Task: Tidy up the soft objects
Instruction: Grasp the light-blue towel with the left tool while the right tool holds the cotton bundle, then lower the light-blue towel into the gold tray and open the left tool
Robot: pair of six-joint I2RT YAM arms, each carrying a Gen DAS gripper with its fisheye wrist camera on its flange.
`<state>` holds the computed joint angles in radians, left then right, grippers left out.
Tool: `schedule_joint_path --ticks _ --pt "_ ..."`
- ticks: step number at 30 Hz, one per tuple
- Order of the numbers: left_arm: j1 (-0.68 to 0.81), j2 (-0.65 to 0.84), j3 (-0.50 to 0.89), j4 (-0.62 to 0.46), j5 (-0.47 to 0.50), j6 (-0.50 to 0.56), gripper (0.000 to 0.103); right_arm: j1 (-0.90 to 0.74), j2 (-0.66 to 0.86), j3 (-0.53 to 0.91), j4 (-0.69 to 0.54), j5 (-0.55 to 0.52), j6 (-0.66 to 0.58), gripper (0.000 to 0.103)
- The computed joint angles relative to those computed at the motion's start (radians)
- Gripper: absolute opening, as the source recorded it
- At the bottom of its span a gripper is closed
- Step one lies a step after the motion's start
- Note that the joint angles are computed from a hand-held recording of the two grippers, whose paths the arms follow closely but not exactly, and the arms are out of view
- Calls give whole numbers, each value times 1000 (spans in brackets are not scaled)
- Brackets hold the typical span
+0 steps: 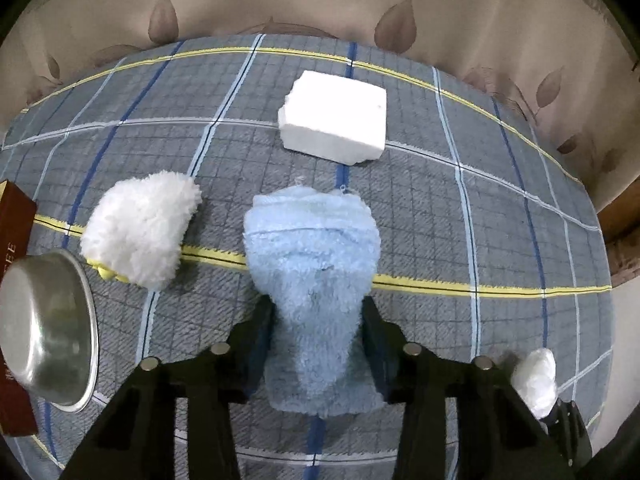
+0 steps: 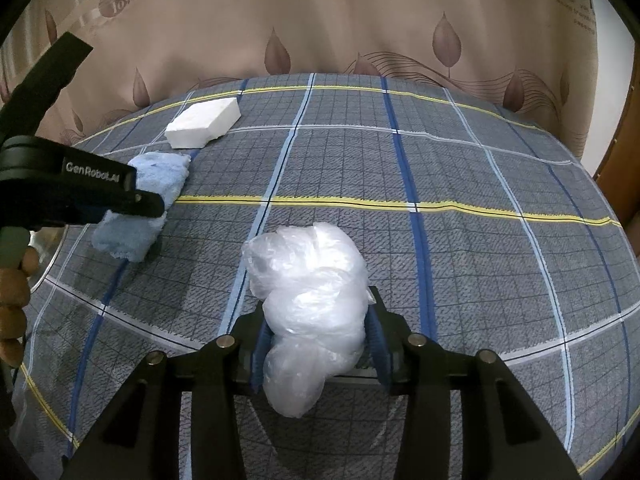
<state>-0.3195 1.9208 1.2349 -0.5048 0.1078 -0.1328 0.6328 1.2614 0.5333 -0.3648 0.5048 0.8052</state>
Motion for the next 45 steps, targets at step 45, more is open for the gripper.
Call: schedule_joint_path --ticks 45 --pt "805 -666 -288 -414 235 905 30 6 17 13 -20 17 -7 42"
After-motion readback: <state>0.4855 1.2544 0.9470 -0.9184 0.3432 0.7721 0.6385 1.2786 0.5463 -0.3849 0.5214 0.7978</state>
